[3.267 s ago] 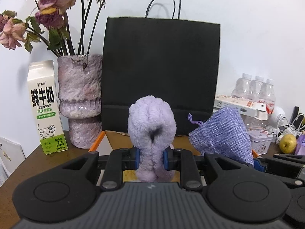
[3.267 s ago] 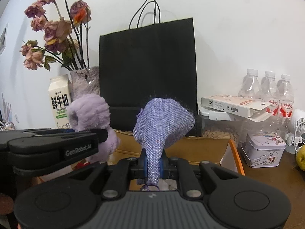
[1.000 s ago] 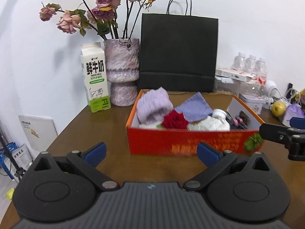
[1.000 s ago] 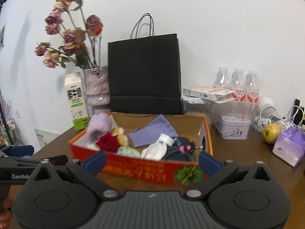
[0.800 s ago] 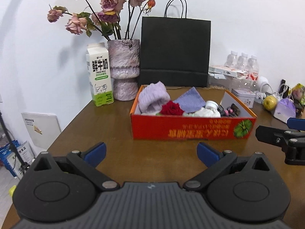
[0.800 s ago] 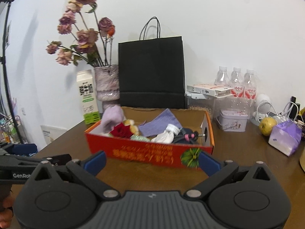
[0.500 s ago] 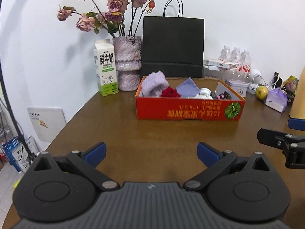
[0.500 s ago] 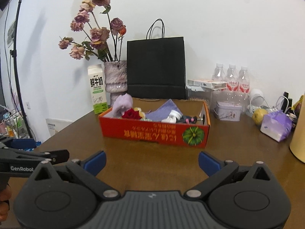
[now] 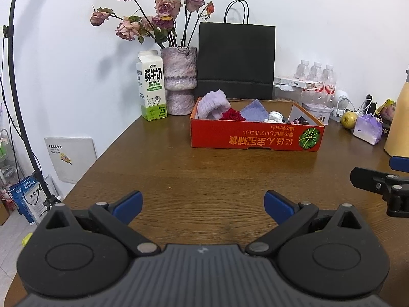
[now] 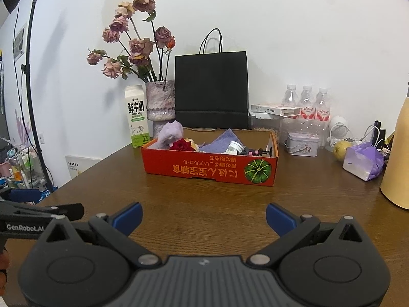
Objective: Organize objects
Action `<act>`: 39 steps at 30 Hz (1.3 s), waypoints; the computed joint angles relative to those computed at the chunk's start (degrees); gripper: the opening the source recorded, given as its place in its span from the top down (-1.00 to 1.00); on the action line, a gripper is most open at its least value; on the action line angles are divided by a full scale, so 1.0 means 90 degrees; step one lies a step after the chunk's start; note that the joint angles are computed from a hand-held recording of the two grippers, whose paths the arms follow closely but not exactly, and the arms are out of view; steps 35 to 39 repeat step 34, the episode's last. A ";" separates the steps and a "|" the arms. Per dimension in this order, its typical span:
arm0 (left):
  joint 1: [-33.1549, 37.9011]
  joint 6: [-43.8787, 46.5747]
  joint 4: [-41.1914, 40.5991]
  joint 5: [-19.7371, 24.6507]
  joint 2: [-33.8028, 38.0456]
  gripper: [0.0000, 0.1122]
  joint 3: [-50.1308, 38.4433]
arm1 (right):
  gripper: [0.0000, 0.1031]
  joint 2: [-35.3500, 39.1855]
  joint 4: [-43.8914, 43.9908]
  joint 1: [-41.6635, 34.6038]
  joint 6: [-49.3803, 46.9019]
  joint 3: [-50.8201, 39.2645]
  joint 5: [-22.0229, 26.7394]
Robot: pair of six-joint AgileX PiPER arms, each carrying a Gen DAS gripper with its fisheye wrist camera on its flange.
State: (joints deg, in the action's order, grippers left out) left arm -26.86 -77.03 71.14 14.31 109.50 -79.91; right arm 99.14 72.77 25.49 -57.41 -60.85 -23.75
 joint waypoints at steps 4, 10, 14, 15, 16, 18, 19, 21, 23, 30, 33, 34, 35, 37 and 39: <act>-0.0026 -0.0029 0.0028 0.0056 -0.0065 -0.84 0.0049 | -1.00 -0.0078 -0.0106 0.0011 0.0148 0.0110 -0.0033; -0.0093 -0.0139 0.0129 0.0122 -0.0131 -0.84 0.0139 | -1.00 -0.0134 -0.0207 0.0013 0.0283 0.0216 -0.0040; -0.0130 -0.0101 0.0091 0.0160 -0.0146 -0.84 0.0150 | -1.00 -0.0148 -0.0239 0.0023 0.0332 0.0250 -0.0065; -0.0140 -0.0103 0.0091 0.0165 -0.0158 -0.84 0.0160 | -1.00 -0.0154 -0.0292 0.0021 0.0394 0.0281 -0.0073; -0.0147 -0.0110 0.0101 0.0170 -0.0162 -0.84 0.0165 | -1.00 -0.0170 -0.0319 0.0027 0.0433 0.0314 -0.0085; -0.0167 -0.0182 0.0169 0.0181 -0.0182 -0.84 0.0197 | -1.00 -0.0185 -0.0374 0.0013 0.0487 0.0347 -0.0075; -0.0169 -0.0190 0.0175 0.0183 -0.0180 -0.84 0.0196 | -1.00 -0.0185 -0.0374 0.0013 0.0487 0.0347 -0.0075; -0.0177 -0.0183 0.0161 0.0201 -0.0182 -0.84 0.0193 | -1.00 -0.0200 -0.0392 0.0015 0.0509 0.0379 -0.0078; -0.0181 -0.0123 0.0093 0.0205 -0.0189 -0.84 0.0192 | -1.00 -0.0199 -0.0390 0.0012 0.0507 0.0373 -0.0072; -0.0198 -0.0113 0.0025 0.0234 -0.0213 -0.84 0.0230 | -1.00 -0.0215 -0.0471 0.0066 0.0627 0.0486 -0.0126; -0.0182 -0.0074 -0.0006 0.0193 -0.0202 -0.84 0.0209 | -1.00 -0.0196 -0.0368 0.0071 0.0506 0.0431 -0.0091; -0.0172 0.0066 -0.0133 0.0177 -0.0188 -0.84 0.0174 | -1.00 -0.0189 -0.0340 0.0070 0.0466 0.0409 -0.0081; -0.0172 0.0066 -0.0133 0.0177 -0.0188 -0.84 0.0174 | -1.00 -0.0189 -0.0340 0.0070 0.0466 0.0409 -0.0081; -0.0172 0.0066 -0.0133 0.0177 -0.0188 -0.84 0.0174 | -1.00 -0.0189 -0.0340 0.0070 0.0466 0.0409 -0.0081; -0.0172 0.0066 -0.0133 0.0177 -0.0188 -0.84 0.0174 | -1.00 -0.0189 -0.0340 0.0070 0.0466 0.0409 -0.0081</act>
